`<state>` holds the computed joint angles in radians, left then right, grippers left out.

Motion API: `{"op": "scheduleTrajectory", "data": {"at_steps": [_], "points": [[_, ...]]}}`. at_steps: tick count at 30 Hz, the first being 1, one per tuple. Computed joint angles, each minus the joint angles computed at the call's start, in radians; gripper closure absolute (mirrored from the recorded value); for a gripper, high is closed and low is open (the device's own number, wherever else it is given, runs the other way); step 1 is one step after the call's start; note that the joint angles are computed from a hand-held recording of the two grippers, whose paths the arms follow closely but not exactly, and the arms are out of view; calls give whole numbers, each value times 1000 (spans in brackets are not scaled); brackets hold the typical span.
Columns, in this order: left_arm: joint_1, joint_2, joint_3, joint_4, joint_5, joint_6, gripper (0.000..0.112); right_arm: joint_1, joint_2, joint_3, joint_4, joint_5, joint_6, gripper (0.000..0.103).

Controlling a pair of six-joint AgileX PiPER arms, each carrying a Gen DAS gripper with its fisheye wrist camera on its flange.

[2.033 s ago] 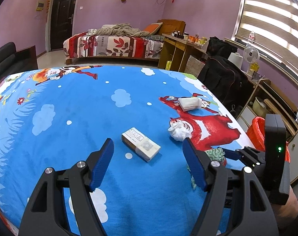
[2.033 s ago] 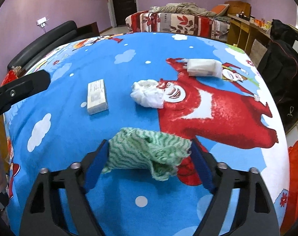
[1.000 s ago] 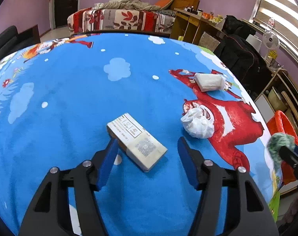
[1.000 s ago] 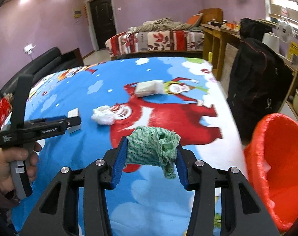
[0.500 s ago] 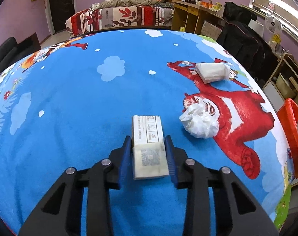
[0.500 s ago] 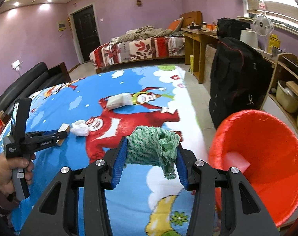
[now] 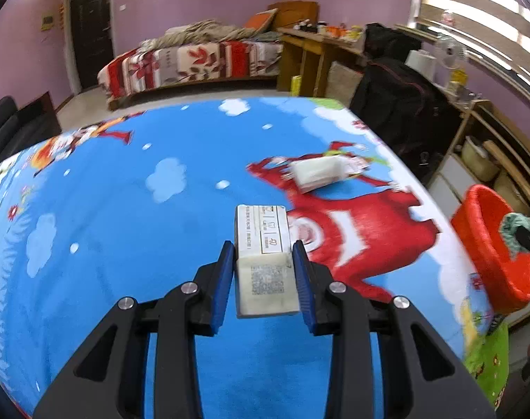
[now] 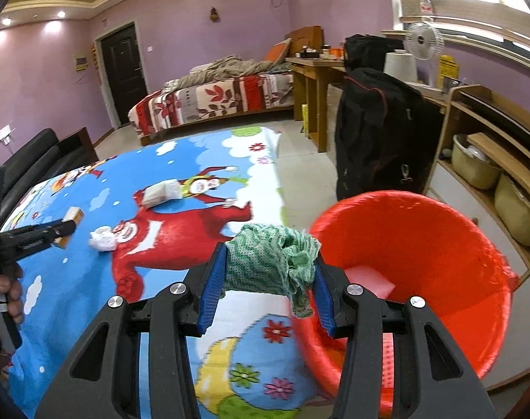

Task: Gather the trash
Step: 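Carry the green cloth toward the red bin with the right gripper while the left gripper grasps the white box, then hold the cloth and box over the red bin and open both grippers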

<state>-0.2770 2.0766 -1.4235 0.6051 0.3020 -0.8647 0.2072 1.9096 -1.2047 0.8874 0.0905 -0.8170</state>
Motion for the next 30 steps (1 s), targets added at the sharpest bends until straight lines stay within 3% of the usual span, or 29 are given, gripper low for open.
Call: {"op": "scheduleTrajectory", "data": {"at_steps": [3,11,19,26,30], "points": [[-30,-9,-23,-41,8,54,79,-30,-14,21,89,-7,-92,58],[-111,22,-138,-161,47,206,79,-84,-35,52,139,-32,-153,58],[-201,115,-344,-331,128,421,79,-142,-53,75,304,-45,-335,58],[-262,224,-564,-457,222,577,79,-201,-61,92,644,-43,-690,58],[-288,298,-713,-526,295,651,79,-227,-65,97,749,-40,-802,58]]}}
